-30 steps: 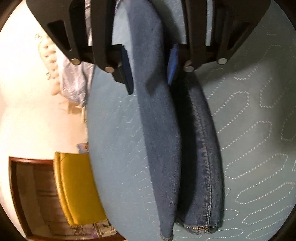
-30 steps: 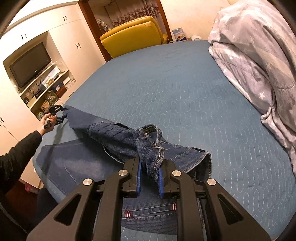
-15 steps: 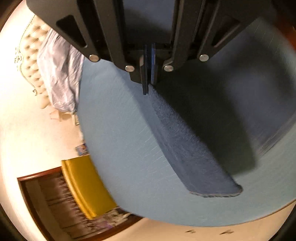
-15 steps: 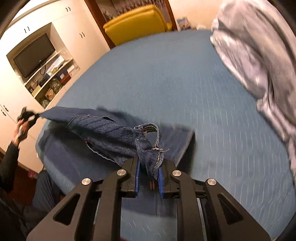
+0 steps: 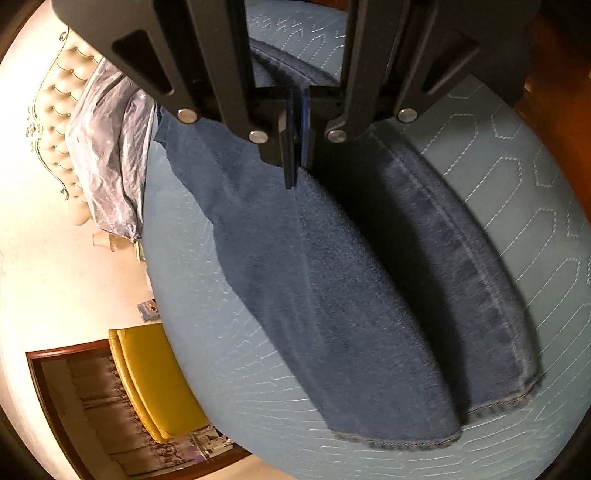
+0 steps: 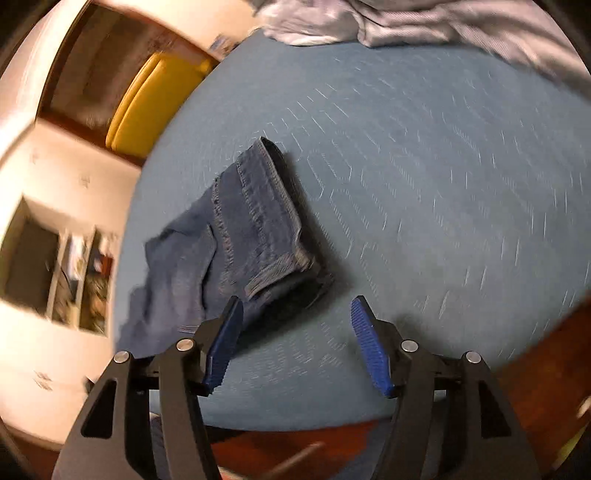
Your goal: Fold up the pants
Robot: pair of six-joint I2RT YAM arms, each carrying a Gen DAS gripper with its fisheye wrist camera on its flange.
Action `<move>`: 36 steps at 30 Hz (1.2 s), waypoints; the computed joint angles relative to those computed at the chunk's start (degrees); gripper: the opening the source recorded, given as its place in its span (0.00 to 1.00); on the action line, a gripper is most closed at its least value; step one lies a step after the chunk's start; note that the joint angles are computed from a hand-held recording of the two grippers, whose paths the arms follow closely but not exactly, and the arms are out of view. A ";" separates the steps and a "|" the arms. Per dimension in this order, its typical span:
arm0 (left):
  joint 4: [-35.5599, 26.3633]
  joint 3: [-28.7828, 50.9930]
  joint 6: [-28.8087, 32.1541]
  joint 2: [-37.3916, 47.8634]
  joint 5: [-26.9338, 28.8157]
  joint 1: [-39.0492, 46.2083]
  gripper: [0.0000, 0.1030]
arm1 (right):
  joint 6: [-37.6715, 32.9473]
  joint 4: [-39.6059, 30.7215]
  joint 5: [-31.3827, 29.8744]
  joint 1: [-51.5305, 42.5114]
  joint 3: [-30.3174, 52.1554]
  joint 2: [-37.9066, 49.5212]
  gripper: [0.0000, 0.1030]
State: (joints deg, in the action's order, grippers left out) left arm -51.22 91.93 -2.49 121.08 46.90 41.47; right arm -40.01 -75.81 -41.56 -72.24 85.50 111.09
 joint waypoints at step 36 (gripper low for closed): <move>-1.43 -2.74 5.80 2.81 5.64 10.71 0.42 | 30.38 34.79 25.77 26.09 -22.01 -16.68 0.11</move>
